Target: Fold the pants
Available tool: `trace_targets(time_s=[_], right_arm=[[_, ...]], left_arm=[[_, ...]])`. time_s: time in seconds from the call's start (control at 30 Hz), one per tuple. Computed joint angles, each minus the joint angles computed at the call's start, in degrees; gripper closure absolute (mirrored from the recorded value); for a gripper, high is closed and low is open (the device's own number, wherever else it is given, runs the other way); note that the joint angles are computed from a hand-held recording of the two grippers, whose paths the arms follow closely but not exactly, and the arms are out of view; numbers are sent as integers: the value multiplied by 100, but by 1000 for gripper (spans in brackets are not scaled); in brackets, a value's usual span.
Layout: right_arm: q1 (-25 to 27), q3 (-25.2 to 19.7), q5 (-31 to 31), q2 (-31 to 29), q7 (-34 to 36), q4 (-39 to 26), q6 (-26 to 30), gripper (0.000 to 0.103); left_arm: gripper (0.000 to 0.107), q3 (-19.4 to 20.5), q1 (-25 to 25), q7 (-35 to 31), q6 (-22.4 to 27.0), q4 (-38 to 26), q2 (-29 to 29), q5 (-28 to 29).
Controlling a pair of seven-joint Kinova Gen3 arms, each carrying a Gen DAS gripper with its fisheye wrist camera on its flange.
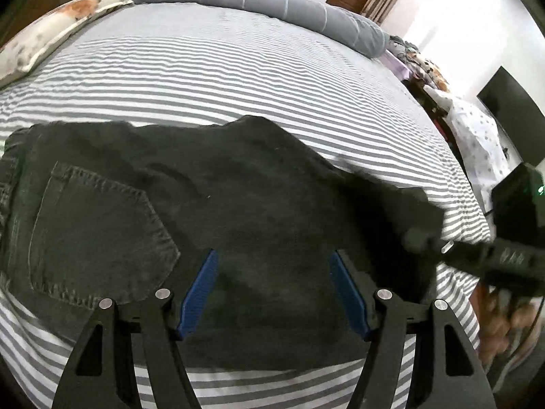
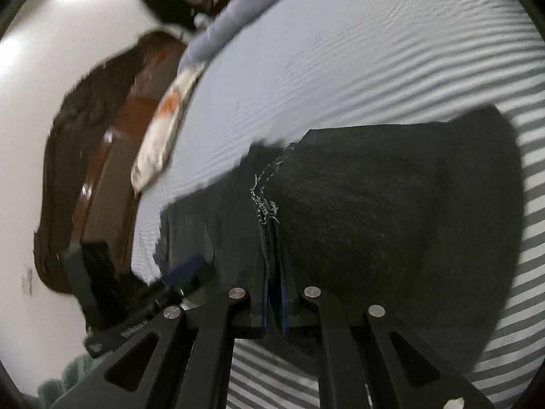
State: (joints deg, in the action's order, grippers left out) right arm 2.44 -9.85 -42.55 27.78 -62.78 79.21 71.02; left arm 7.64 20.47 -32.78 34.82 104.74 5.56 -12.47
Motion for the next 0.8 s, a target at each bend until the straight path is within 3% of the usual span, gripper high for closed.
trace_targets(time_s=[0.27, 0.4, 0.6, 0.8], right_arm=[[-602, 78, 697, -21, -368, 366, -317, 91], [-489, 24, 674, -36, -396, 352, -104, 60], [-123, 127, 456, -335, -109, 443, 125, 60], [-337, 506, 1345, -672, -460, 205, -546, 60]], left_arm=[[39, -25, -205, -62, -295, 327, -245, 151], [39, 12, -223, 91, -257, 306, -263, 26], [39, 48, -238, 24, -270, 160, -200, 21], [39, 83, 64, -78, -59, -372, 267, -246]])
